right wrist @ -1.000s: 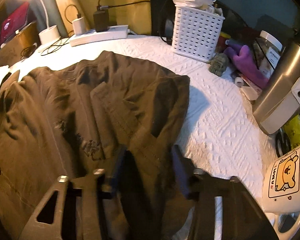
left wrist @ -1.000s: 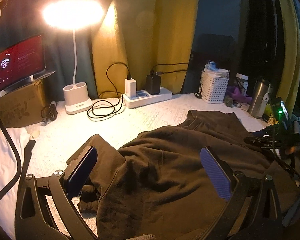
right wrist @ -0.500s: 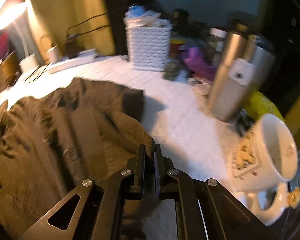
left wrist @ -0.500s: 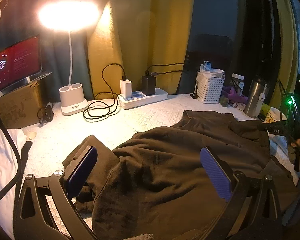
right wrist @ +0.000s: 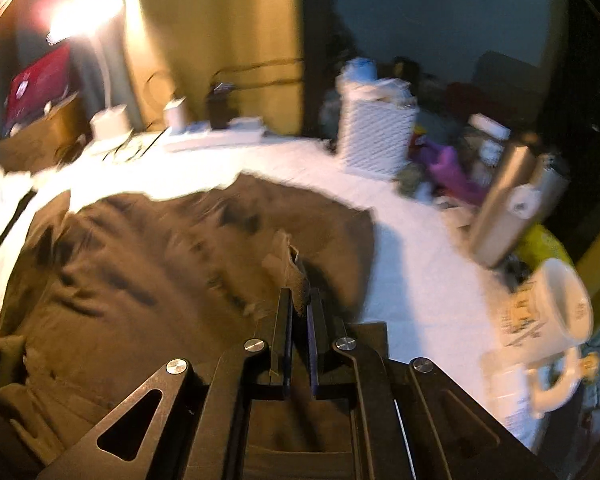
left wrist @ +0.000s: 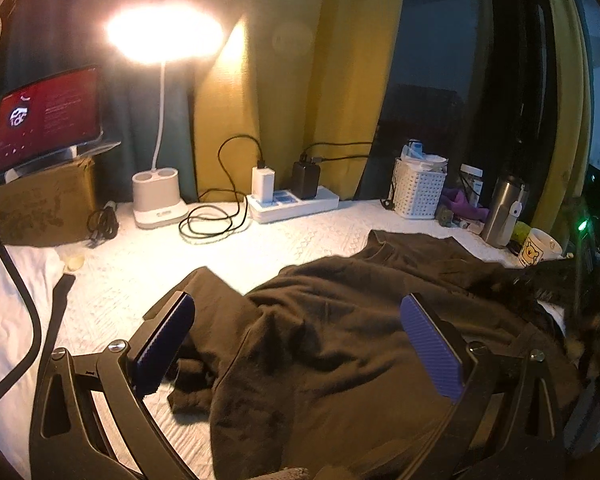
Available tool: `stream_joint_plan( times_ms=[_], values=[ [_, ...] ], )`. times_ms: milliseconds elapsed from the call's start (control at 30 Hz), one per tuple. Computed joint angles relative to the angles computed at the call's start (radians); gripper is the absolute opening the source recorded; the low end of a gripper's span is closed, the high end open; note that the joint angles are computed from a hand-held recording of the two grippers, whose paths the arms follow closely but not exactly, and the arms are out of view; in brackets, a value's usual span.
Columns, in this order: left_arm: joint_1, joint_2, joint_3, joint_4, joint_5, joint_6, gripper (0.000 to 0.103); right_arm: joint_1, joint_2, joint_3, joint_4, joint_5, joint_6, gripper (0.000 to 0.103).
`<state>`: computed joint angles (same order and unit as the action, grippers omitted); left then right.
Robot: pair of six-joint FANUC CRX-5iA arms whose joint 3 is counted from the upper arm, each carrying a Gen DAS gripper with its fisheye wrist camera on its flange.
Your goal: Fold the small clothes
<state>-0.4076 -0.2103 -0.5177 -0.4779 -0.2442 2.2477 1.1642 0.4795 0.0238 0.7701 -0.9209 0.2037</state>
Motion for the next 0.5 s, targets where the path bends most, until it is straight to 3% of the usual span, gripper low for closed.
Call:
stream_joint_plan(
  times_ms=[100,233,300,367,400,500],
  values=[
    [0.023,-0.017,-0.039,0.076,0.016,-0.078,0.102,0.007,0.074,0.080,-0.104,-0.007,0.072,0.006],
    [0.056,-0.030,-0.089,0.201,0.040,-0.200,0.102,0.011,0.093,0.065,-0.108,0.034,0.017,0.008],
    [0.072,-0.030,-0.114,0.280,0.057,-0.274,0.102,0.008,0.068,0.023,-0.091,0.086,-0.026,0.021],
    [0.076,-0.032,-0.119,0.288,0.057,-0.278,0.102,0.004,0.028,-0.025,-0.106,0.166,-0.042,0.083],
    [0.075,-0.034,-0.115,0.272,0.051,-0.260,0.102,0.007,0.011,-0.046,-0.098,0.182,-0.059,0.090],
    [0.059,-0.036,-0.086,0.181,0.014,-0.167,0.102,0.027,-0.036,-0.107,-0.015,0.166,-0.144,0.090]
  ],
)
